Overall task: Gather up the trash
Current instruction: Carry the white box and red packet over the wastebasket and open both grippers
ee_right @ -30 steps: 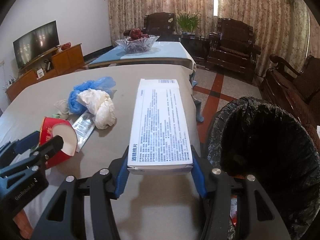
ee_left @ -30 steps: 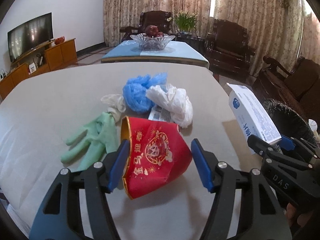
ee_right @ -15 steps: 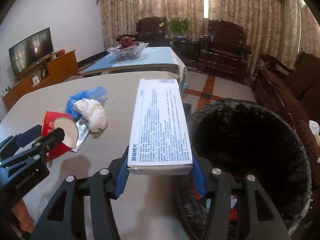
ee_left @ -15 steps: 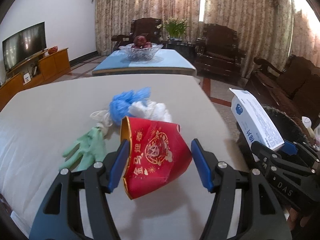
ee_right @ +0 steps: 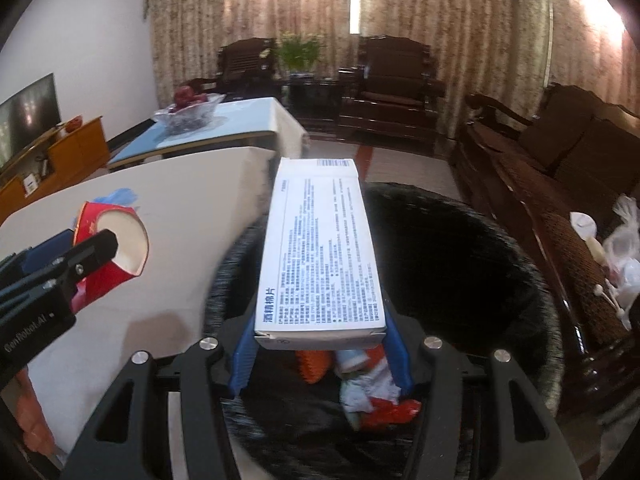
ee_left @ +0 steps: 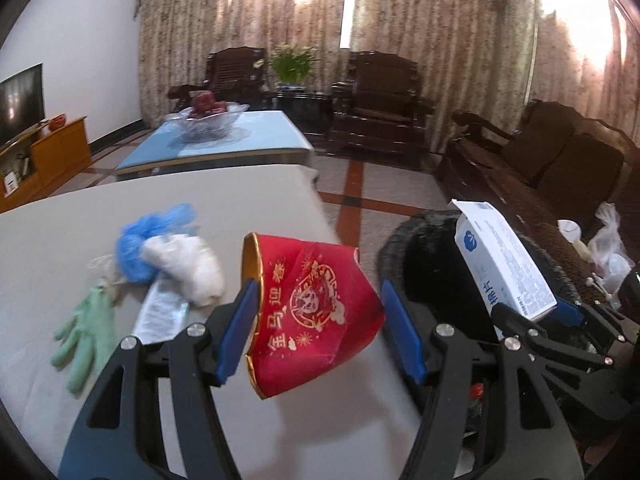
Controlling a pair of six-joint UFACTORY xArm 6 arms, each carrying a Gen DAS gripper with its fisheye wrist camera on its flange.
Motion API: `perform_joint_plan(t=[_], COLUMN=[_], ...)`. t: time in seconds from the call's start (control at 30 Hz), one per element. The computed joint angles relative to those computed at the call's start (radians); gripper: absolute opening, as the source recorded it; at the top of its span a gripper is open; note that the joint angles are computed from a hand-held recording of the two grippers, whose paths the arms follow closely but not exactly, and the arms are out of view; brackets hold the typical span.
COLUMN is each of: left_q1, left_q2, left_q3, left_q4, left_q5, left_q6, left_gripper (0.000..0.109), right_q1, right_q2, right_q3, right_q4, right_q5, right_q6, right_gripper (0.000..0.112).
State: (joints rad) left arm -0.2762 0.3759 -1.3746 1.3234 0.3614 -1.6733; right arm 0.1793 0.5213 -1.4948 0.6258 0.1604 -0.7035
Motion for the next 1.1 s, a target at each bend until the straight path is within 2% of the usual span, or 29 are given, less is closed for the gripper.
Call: perform_joint_plan(t=[0.53, 0.63, 0.67, 0.73, 0.8, 0.93, 0.97, 1.1], left_q1=[-0.071, -0.076, -0.077, -0.078, -0.074, -0.07, -0.066, -0.044], left_q2=[0.266, 0.301, 0.31, 0.318, 0.313, 0.291, 0.278, 0.214], left_q3=[-0.343, -0.387, -0.398, -0.409, -0.401, -0.371, -0.355, -0.277], left_q4=[-0.21, -0.249, -0.266, -0.262, -0.262, -0.237, -0.22, -0.143], left_q5=[-0.051, -0.064, -0.071, -0.078, -0.095, -0.098, -0.095, -0.083], left_q6=[0.26, 0.308, 0.328, 0.328, 0.332, 0.302, 0.284, 0.209], left_gripper=[0.062, 0.068, 0.078, 0.081, 0.086, 0.087, 0.088, 0.09], right_q1=[-0.11, -0.124, -0.129, -0.142, -0.155, -0.168, -0.168, -0.141], right_q2=[0.044, 0.056, 0.061, 0.073, 0.075, 0.077, 0.075, 0.064], right_q3=[-0.016, -0.022, -0.024, -0.023, -0.006, 0.001, 0.007, 0.019], right_q4=[-0.168, -0.209, -0.246, -0.37, -0.492, -0.624, -0.639, -0.541], right_q5=[-0.042, -0.039, -0.042, -0.059, -0.092, -0.099, -0.106, -0.105], right_q6=[0.169, 0.219, 0.255, 0.376, 0.494, 0.62, 0.639, 0.572], right_gripper=[0.054, 0.055, 0.057, 0.077, 0.083, 0.095, 0.096, 0.097])
